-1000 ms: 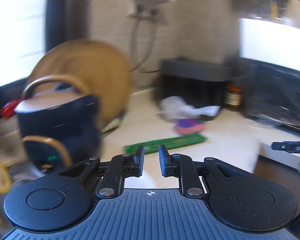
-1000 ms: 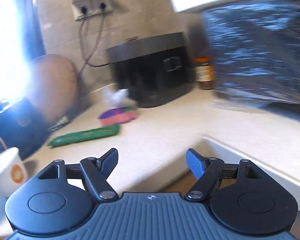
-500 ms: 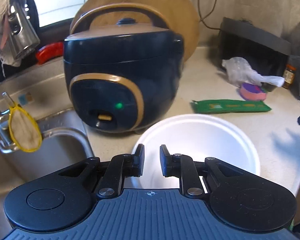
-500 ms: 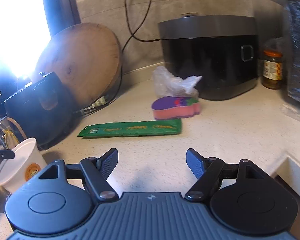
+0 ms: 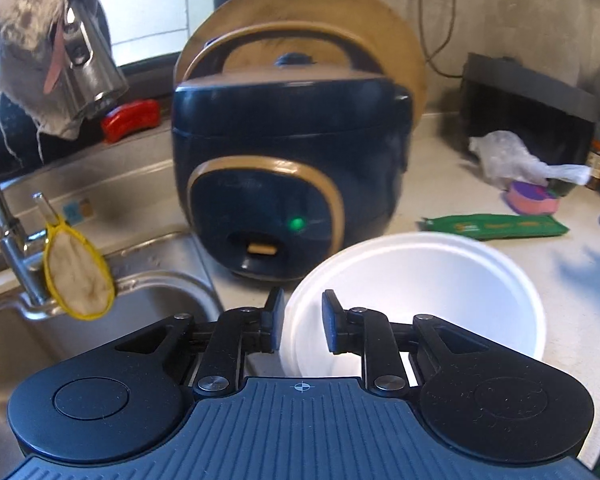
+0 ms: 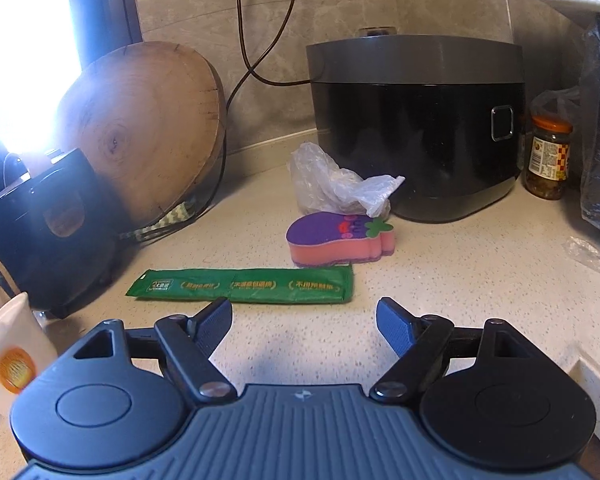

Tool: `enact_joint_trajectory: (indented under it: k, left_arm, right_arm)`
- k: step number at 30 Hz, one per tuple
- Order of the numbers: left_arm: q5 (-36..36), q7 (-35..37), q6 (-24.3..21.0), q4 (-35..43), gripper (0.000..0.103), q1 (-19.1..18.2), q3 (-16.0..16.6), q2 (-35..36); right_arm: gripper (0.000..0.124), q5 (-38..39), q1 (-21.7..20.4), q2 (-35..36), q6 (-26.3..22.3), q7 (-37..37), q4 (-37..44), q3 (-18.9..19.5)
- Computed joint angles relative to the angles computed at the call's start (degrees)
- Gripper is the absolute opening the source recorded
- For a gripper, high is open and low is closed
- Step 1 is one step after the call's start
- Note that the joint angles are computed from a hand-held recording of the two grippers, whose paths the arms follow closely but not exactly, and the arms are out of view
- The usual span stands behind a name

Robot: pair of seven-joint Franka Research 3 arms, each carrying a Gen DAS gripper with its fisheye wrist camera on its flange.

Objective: Collect trash
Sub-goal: 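Move the left gripper down to the rim of the white bowl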

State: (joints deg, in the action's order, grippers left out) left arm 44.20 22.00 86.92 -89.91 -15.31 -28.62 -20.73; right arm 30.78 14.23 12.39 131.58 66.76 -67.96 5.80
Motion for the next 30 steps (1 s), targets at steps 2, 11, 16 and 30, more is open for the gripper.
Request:
enact_joint_trajectory:
  k: [2,11,16,30]
  left_arm:
    - [-1.77,-0.91,1.93,-1.51,0.029,-0.15,1.63,-0.97]
    - [-4.62,1.13,11.25,-0.61,0.029,-0.47,3.2,1.97]
    - [-3.28,4.4,16.76,5.12,0.033,-1.68,3.08,8.53]
    - [0.72,5.81,20.78,9.47,0.033,-7.62,4.23,11.67]
  right_arm:
    - [0.081,-1.12,0.38,0.84,0.02,0.27,1.03,-0.07]
    - [0.081,-0.97,-0.07,-0.47,-0.83,0.55,-1.56,-0.03]
    - [0.081,0.93,-0.44,-3.95,0.03,-1.62,-6.06,-0.36]
    - [0.081,3.69,0.3,-16.44,2.44,-5.56,-20.13,-2.75]
